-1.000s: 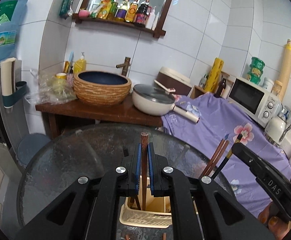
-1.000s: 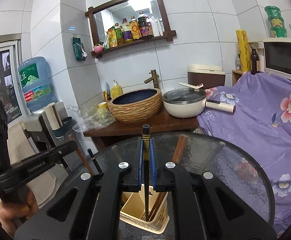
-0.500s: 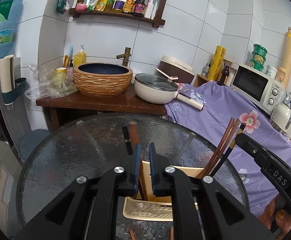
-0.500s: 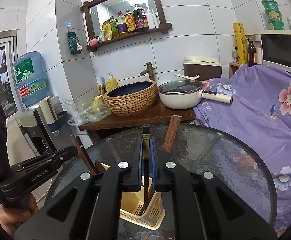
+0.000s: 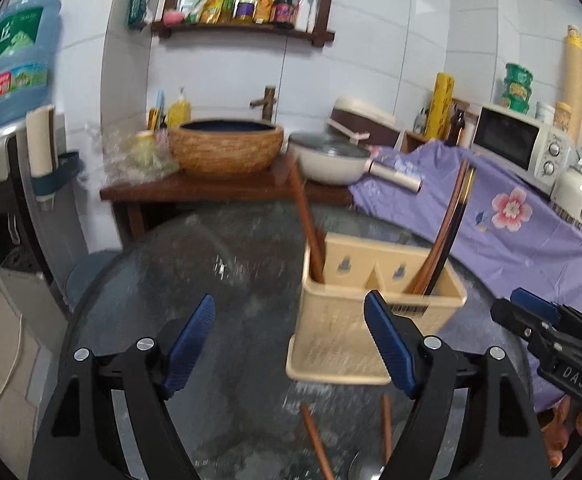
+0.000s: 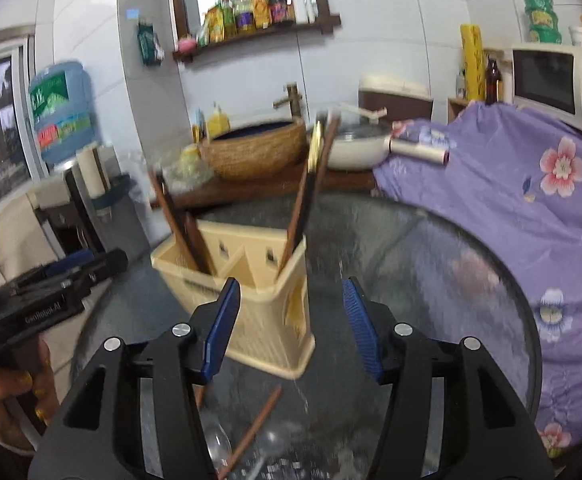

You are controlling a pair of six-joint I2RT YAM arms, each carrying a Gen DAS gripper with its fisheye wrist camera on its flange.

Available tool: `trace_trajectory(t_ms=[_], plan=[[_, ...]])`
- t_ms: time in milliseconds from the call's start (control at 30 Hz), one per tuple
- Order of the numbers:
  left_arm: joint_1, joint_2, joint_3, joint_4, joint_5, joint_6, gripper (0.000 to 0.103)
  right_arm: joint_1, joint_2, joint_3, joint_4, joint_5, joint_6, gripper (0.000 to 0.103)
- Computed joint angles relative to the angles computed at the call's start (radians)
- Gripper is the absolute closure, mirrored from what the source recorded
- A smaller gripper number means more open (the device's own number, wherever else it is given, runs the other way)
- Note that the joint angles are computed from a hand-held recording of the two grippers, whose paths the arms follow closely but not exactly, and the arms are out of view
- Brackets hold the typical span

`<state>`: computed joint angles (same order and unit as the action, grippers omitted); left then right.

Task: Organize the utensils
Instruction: 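Move both tools back down to the remaining chopsticks and spoons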

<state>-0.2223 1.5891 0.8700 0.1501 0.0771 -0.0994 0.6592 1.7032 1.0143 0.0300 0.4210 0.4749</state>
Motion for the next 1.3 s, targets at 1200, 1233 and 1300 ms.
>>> trace_trajectory(t_ms=[1200,1233,1300], plan=[[0.0,0.275,-0.062,0.004,0.042,0.045,0.045,0.147,0.346,0.117,-0.234,-0.036,0.216,0.05],[-0.003,0.278,-0.058,0.002,0.037,0.043,0.045,0.146,0.349,0.122,-0.235,-0.036,0.216,0.05],[-0.007,0.284,-0.053,0.001,0.03,0.043,0.045,0.143,0.357,0.134,-0.24,-0.035,0.212,0.05]])
